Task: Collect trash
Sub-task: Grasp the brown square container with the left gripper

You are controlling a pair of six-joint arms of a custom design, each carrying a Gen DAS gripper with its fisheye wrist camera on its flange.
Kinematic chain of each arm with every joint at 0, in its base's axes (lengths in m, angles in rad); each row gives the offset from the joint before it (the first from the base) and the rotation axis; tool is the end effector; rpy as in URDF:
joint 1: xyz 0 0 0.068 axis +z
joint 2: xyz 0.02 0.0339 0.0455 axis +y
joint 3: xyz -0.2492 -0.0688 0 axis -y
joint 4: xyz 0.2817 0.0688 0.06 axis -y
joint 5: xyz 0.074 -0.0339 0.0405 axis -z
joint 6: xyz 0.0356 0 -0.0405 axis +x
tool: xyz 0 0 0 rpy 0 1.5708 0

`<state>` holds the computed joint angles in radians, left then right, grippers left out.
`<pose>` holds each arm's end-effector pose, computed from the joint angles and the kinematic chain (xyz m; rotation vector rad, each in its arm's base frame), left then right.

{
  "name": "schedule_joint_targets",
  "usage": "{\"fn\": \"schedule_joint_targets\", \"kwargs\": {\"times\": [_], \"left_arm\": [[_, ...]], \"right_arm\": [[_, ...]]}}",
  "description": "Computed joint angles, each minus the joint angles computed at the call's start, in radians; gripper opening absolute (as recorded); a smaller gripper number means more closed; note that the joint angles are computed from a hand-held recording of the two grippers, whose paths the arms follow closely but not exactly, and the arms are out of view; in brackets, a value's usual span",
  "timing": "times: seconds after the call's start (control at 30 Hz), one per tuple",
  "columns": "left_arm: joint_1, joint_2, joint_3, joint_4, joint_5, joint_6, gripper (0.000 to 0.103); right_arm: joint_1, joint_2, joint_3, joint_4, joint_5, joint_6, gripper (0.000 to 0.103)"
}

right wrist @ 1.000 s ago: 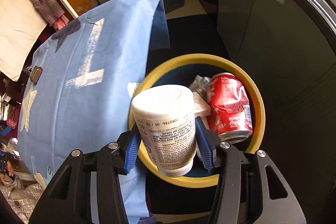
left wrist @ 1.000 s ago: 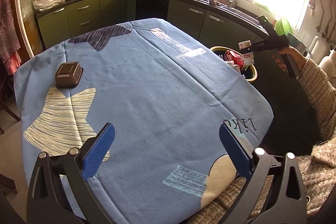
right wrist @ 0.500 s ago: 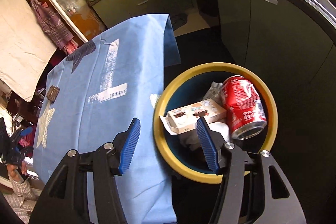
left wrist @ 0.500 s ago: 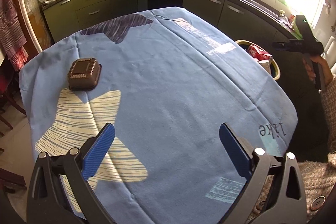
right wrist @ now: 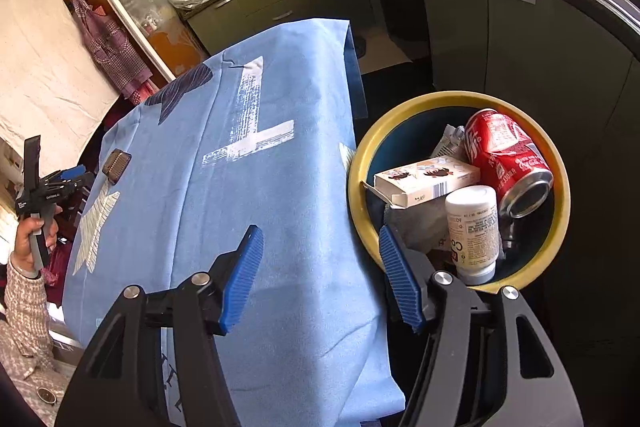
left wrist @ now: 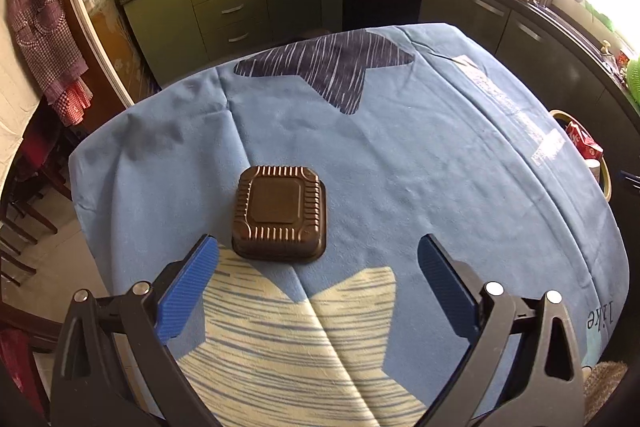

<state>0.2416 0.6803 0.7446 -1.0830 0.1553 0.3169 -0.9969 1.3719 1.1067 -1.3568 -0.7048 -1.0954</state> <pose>0.1574 0.0331 0.2553 0.1533 2.5657 0.0085 0.1568 -0.2001 0.2409 -0.0999 2.5054 0.5174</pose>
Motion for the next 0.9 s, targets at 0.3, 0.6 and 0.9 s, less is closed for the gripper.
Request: {"fn": "schedule_joint_targets", "kwargs": {"times": [0.3, 0.6, 0.9], "left_arm": [[0.075, 0.227, 0.002, 0.139, 0.049, -0.009, 0.095], [0.04, 0.203, -0.009, 0.163, 0.013, -0.016, 0.075], [0.03, 0.211, -0.015, 0.163, 0.001, -0.014, 0.06]], "right_arm": [[-0.102, 0.025, -0.018, -0.047, -0.033, -0.021, 0.066], [-0.099, 0.029, -0.031, -0.044, -0.033, -0.013, 0.068], [-0.103, 0.029, -0.031, -0.063, -0.041, -0.031, 0.07]]}}
